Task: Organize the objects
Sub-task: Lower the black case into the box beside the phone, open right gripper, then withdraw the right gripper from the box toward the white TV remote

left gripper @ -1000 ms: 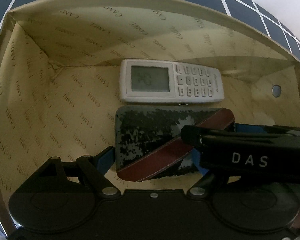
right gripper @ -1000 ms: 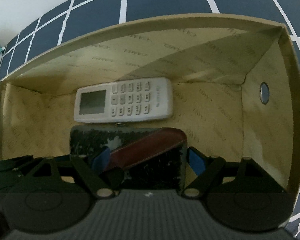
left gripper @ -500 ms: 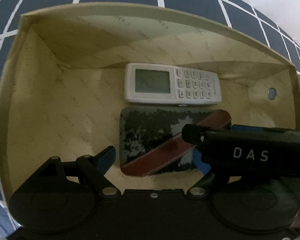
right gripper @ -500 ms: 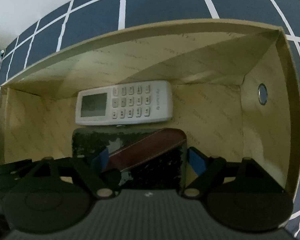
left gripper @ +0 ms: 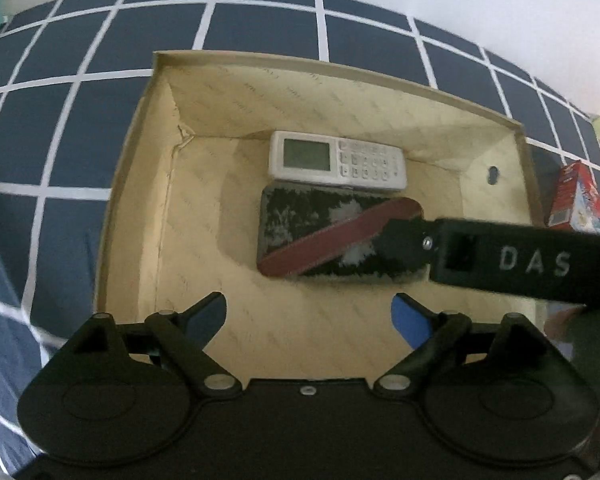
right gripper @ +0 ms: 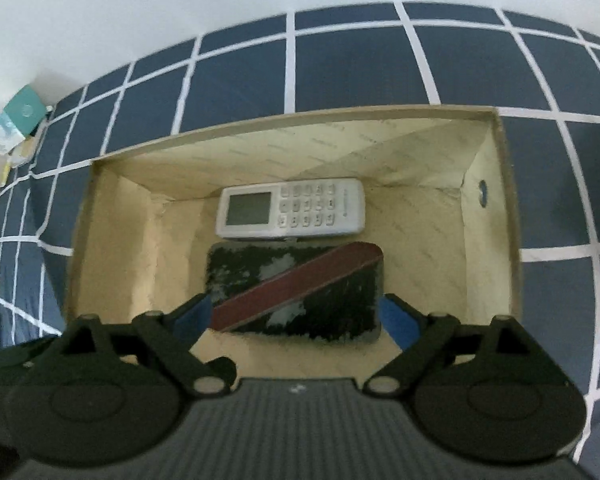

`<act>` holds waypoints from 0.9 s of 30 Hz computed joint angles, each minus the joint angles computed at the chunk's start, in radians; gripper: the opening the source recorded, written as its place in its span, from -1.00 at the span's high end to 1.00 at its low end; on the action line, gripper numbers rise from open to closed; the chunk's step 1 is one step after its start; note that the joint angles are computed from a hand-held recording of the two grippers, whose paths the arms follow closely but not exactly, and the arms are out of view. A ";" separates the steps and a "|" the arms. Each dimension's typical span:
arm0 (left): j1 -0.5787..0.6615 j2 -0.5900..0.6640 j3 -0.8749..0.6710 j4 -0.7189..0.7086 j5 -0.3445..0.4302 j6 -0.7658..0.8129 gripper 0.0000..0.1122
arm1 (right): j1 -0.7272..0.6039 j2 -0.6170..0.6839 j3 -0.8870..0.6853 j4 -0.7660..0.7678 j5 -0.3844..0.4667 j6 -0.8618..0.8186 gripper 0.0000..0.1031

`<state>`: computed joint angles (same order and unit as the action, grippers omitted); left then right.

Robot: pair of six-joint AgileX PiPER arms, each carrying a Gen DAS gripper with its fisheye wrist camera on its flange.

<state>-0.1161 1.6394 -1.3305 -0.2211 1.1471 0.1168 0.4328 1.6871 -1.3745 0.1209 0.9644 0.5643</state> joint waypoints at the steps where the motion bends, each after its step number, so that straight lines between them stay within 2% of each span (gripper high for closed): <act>1: 0.000 -0.025 0.011 0.002 0.006 -0.004 -0.59 | 0.007 -0.025 0.010 -0.010 0.002 0.010 -0.80; 8: -0.052 -0.186 0.074 0.030 0.029 -0.053 -0.69 | 0.046 -0.195 0.088 -0.071 0.029 0.072 -0.92; 16: -0.194 -0.306 0.126 0.093 0.045 -0.159 -0.84 | 0.055 -0.403 0.206 -0.113 0.061 0.126 -1.00; 23: -0.391 -0.330 0.127 0.154 0.042 -0.276 -0.84 | 0.004 -0.589 0.321 -0.145 0.120 0.156 -1.00; 27: -0.523 -0.316 0.099 0.187 0.043 -0.356 -0.84 | -0.095 -0.703 0.372 -0.126 0.177 0.111 -1.00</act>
